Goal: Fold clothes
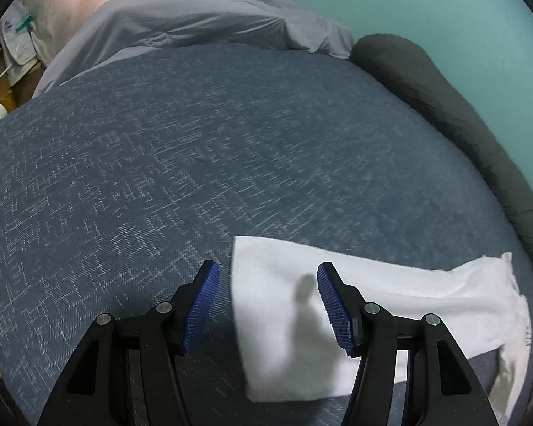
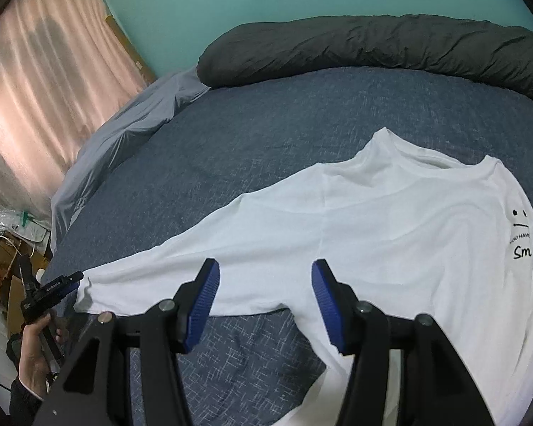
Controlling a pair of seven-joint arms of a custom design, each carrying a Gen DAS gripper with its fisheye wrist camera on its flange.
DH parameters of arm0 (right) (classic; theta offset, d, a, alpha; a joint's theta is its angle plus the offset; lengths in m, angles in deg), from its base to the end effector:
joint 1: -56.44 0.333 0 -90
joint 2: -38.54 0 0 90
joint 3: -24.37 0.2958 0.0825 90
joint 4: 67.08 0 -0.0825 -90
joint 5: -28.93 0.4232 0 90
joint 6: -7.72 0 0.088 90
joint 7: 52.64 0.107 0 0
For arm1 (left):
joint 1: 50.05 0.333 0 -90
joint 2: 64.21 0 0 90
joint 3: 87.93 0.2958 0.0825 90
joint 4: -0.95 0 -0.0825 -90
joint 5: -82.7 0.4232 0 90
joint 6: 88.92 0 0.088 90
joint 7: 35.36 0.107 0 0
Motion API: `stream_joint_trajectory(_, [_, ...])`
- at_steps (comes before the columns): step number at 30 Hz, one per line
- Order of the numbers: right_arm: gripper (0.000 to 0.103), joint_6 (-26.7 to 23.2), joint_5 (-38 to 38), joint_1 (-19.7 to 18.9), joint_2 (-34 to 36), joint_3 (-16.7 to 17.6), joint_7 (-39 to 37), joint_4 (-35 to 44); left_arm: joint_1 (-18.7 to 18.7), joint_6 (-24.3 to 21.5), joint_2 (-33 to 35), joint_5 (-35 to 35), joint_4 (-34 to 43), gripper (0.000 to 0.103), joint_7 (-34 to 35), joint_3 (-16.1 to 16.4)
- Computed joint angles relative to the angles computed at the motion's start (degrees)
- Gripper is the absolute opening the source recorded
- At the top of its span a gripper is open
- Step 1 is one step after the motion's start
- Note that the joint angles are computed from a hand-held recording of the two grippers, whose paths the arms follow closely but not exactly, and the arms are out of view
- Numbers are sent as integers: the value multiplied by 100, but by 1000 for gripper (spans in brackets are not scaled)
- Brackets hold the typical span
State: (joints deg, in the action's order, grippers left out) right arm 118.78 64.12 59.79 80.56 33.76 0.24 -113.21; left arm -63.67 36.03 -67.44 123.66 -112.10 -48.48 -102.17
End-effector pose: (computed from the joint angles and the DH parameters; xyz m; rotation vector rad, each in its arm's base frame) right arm 0.7846 0.1593 0.5502 -2.1079 0.9831 0.0546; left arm 0.5481 -0.2643 0.4946 -2.4399 0.7590 -0.6102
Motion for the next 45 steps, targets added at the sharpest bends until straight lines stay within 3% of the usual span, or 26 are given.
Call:
stream_joint_trajectory(7, [55,92,-70,103,-99,-25,71,-209,81,102,-20,38,-125,61,-21,53])
stream_joint_trajectory(9, [55,78,-79,120,-99,-23,72,-207,74,19,66,65,-44,54,80,40])
stream_joint_trajectory(11, [55,62,-76,136,-97,-17,91,-203,72,97,81,75,-48,27,141,56])
stream_joint_trajectory(14, [55,115,-45,148,-159,-6,88,-305,68,164,146,53,-14,12,244,67])
stream_joint_trajectory(17, [55,114,-21,158,-218,-6,86,-421,45,144,124,175,-3,6,172,62])
stream_joint_trajectory(26, [55,164,-19,226,-333,-38,39,-675,56,-132,-312,859,-136,6,-512,-101])
stream_joint_trajectory(31, [55,132,-75,255,-277,-62,57,-632,177,423,-335,82,-492,6,-443,68])
stream_joint_trajectory(37, [55,-52,-332,329,-67,-146,345,-369,307,702,-351,17,-591,10,-466,68])
stream_joint_trajectory(39, [55,-37,-327,312,-138,-122,335,-504,313,751,-423,-8,-633,15,-430,52])
stream_joint_trajectory(41, [55,-5,-247,279,-264,-87,317,-721,316,714,-484,-27,-639,35,-358,26])
stream_joint_trajectory(43, [55,25,-93,218,-414,-45,302,-971,331,884,-599,-69,-781,47,-382,27])
stream_joint_trajectory(45, [56,24,91,154,-578,-17,309,-1210,323,896,-657,-150,-821,47,-296,-9])
